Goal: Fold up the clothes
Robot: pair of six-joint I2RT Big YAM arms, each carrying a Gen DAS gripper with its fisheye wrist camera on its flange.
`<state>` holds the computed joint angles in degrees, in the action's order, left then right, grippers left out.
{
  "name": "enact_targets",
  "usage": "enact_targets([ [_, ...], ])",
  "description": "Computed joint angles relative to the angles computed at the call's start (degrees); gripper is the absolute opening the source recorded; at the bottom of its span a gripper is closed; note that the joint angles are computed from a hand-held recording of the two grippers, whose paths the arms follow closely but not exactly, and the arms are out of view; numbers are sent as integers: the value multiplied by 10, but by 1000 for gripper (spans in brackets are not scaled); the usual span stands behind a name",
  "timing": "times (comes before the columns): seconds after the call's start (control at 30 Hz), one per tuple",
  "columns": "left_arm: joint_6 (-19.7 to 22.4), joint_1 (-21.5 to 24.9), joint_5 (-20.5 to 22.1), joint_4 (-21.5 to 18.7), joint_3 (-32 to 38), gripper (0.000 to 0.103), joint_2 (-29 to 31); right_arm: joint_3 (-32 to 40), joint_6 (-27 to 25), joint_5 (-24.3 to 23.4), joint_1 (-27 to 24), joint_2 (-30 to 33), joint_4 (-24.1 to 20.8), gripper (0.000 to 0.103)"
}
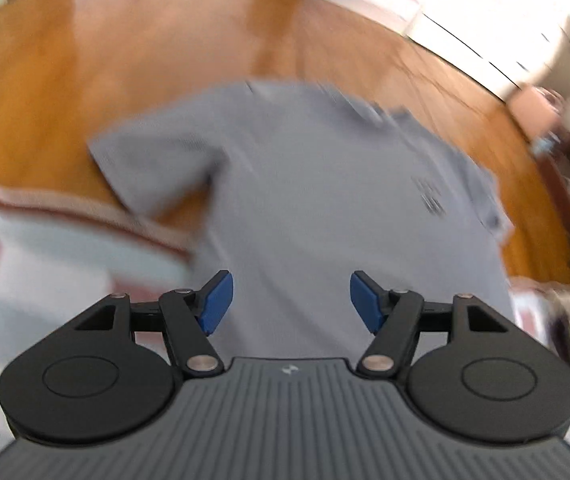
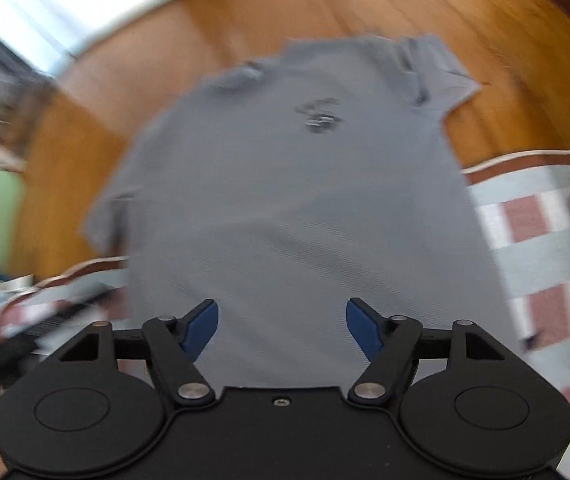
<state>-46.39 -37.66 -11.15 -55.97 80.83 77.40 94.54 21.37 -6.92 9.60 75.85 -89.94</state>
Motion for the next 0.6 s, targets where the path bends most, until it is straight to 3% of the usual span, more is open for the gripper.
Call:
enact_targets([
  [0.1,-10,36,-1,37,-6,77,6,118,-60,116,49,96,-54,75],
  [0.2,-35,62,0,85,-50,77,7,174,-191,173,90,161,-40,75],
  [0.3,-19,79,-5,118,-92,75,15,136,-335,159,111,184,49,74],
  [0.37,-2,92,-4,107,-94,75,25,111,-392,140,117,197,93,67],
  [0.47,12,110,-5,115,-90,77,34,92,-438,89,109,204,92,67],
  [0.6,53,118,11,108,-70,77,63,90,-483,70,105,214,105,67],
])
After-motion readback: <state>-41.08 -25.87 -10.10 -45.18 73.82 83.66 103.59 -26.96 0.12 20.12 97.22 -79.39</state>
